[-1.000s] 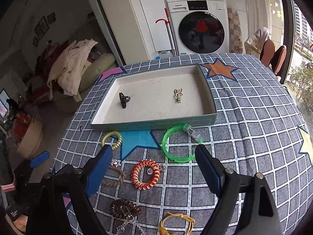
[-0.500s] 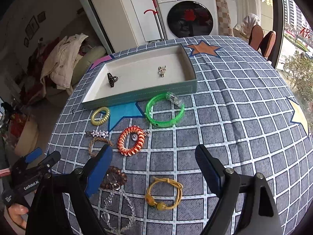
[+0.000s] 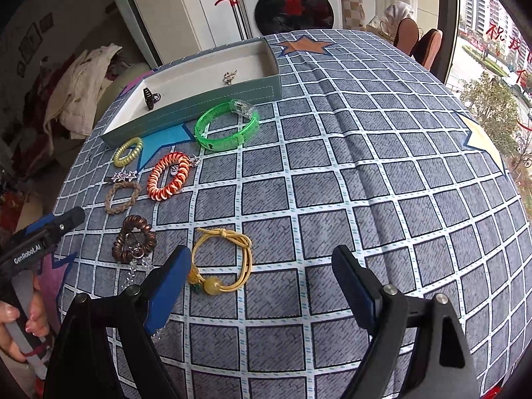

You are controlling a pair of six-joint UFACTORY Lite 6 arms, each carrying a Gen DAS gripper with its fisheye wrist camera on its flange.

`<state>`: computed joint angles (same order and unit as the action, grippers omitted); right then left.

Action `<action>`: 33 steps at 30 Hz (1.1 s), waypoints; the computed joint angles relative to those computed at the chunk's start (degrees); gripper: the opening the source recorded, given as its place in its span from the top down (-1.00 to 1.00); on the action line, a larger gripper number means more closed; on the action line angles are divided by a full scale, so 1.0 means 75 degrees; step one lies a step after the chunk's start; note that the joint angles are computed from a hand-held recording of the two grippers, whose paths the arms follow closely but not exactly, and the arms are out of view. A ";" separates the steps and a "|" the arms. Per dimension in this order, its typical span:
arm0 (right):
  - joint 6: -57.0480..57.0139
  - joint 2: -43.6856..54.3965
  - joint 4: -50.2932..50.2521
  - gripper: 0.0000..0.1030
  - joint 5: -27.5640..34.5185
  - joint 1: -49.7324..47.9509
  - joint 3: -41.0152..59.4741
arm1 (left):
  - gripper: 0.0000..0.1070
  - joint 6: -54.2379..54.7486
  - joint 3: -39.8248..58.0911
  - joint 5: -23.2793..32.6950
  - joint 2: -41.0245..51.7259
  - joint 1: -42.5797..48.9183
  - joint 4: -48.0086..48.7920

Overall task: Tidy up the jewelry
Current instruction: 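Withdraw both grippers from the tray back over the remaining jewelry, then grasp the braided brown bracelet with the left gripper while the right gripper grasps the yellow cord bracelet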

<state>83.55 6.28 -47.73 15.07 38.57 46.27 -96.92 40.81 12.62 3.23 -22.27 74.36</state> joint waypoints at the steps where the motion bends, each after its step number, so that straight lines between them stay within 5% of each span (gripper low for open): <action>1: 0.0067 -0.0003 -0.0081 -0.72 0.0034 0.0028 -0.0014 | -0.93 0.0049 0.0092 -0.0001 0.0084 0.0011 -0.0006; 18: -0.0460 0.0786 -0.0150 -0.70 0.0407 0.0330 0.0727 | -0.93 0.0927 0.1273 -0.0103 0.1596 0.0017 -0.0563; 21: -0.0954 0.1058 0.0160 -0.57 0.0395 0.0284 0.0960 | -0.93 0.0988 0.1397 -0.0076 0.1728 -0.0036 -0.0639; 33: -0.1366 0.1268 0.0240 -0.42 -0.0158 0.0362 0.1086 | -0.64 0.0663 0.1565 -0.0051 0.1927 -0.0297 -0.0142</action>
